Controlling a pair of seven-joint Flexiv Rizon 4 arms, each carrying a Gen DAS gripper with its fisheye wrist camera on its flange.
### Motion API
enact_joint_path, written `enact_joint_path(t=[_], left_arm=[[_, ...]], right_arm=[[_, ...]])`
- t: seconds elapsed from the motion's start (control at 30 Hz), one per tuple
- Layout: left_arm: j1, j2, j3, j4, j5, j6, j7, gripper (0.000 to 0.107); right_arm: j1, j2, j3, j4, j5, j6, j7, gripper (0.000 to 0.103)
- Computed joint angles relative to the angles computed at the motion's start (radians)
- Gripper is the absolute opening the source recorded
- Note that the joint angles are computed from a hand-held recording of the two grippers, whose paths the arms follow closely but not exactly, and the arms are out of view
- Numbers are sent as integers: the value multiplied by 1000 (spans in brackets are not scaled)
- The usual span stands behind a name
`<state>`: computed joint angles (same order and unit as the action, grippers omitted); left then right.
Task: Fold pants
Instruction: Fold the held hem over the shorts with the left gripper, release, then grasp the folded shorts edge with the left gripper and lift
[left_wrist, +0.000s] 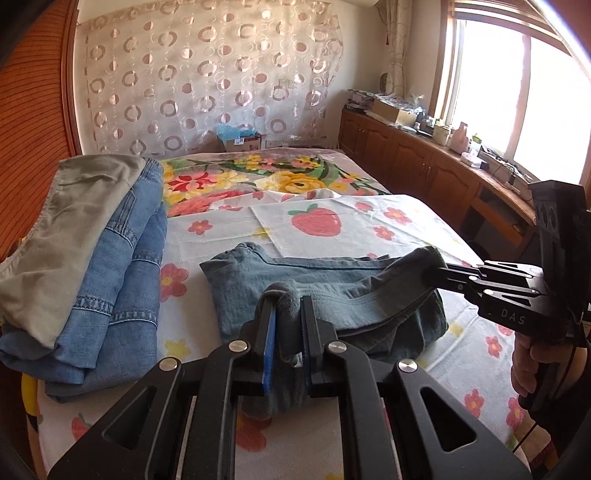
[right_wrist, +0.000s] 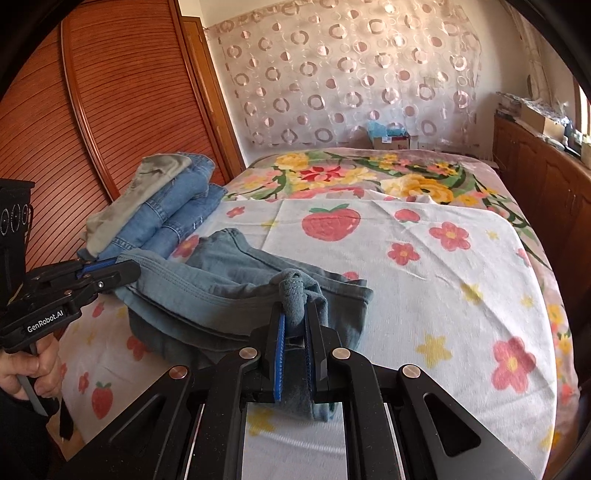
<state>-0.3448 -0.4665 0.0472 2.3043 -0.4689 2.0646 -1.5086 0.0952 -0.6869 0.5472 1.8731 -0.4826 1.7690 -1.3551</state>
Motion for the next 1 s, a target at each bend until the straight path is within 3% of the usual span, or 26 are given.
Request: enact_joint_path(t=[0.07, 0.17, 0.23, 0.33, 0.4, 0.47, 0.6, 0.67, 0.83, 0.9, 1.0], left_arm=[[37, 2, -26, 6, 34, -4, -26, 15], [-18, -3, 18, 9, -13, -8, -8, 27], [-3, 3, 6, 23, 0, 5, -19, 48], [47, 16, -28, 44, 55, 23, -56, 67], [29, 14, -15, 61, 47, 50, -62, 73], [-11, 6, 7, 72, 5, 67, -42, 73], [48, 3, -38, 98, 66, 56, -78, 73], [14, -6, -13, 96, 32, 37, -59, 73], [1, -25, 1, 90, 13, 6, -43, 73], [-11, -32, 11, 84, 5, -6, -31, 73], [-46, -38, 38, 73, -25, -33, -2, 73]], right_arm=[[11, 5, -13, -2, 5, -10, 3, 13], [26, 21, -35, 9, 18, 5, 0, 19], [44, 39, -67, 27, 33, 26, 6, 24], [16, 50, -58, 55, 17, 39, 10, 29], [-21, 48, -31, 75, -11, 34, 3, 29], [-56, 41, -1, 88, -35, 17, -4, 29], [-121, 10, 77, 89, -54, -35, -35, 29], [-144, -5, 113, 78, -48, -66, -57, 29], [-152, -10, 146, 53, -3, -139, -112, 28], [-140, -7, 137, 43, 15, -149, -135, 7], [-77, 51, 46, 85, 80, -26, -149, 4]])
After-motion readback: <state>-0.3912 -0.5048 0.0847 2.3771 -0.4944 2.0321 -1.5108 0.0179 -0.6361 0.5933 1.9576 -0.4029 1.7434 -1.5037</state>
